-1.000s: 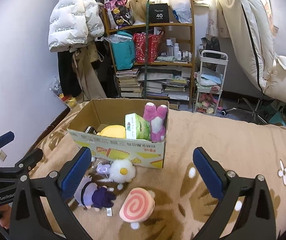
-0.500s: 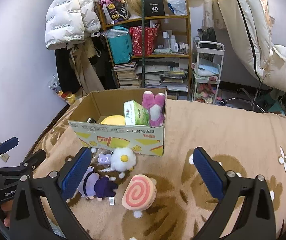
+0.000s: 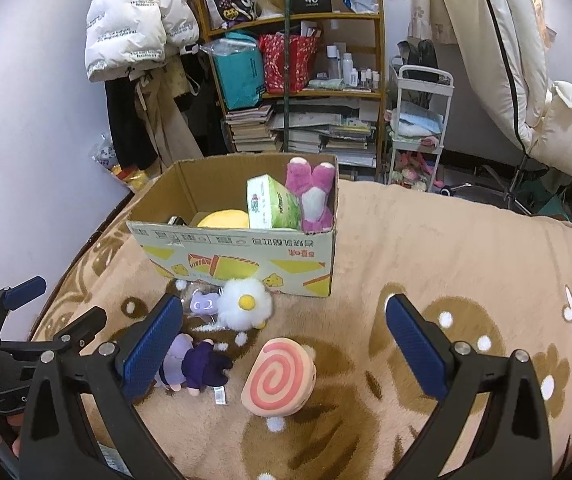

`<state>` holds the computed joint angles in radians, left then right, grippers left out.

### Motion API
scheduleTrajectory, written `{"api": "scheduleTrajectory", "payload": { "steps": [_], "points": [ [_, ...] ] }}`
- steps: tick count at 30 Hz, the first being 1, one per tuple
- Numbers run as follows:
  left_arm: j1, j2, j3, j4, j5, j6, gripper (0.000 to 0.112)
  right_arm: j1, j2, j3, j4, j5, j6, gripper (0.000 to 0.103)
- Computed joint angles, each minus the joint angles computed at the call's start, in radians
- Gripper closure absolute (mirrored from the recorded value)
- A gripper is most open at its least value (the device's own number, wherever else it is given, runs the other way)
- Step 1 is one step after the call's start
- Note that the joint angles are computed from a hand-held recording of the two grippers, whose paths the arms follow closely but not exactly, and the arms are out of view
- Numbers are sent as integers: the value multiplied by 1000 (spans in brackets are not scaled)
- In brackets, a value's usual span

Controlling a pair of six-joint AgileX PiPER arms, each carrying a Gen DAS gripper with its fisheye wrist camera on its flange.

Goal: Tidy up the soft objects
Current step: 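Lower the left tool onto the white-haired doll while the right tool lowers onto the pink swirl cushion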

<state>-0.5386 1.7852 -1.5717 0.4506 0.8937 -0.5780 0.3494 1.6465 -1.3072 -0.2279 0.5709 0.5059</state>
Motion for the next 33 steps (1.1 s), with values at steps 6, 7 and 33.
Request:
{"api": "scheduleTrajectory", "payload": {
  "steps": [6,7,33],
  "points": [
    [26,66,-42,-101,18,84,15,-18,57,-42,70,36,-38,0],
    [31,80,-53,-122,24,98,15,-22,64,-47,86,42,-46,0],
    [66,353,-255,-388,188,337,15,-47,374,-272,243,295,-109,0]
  ]
}}
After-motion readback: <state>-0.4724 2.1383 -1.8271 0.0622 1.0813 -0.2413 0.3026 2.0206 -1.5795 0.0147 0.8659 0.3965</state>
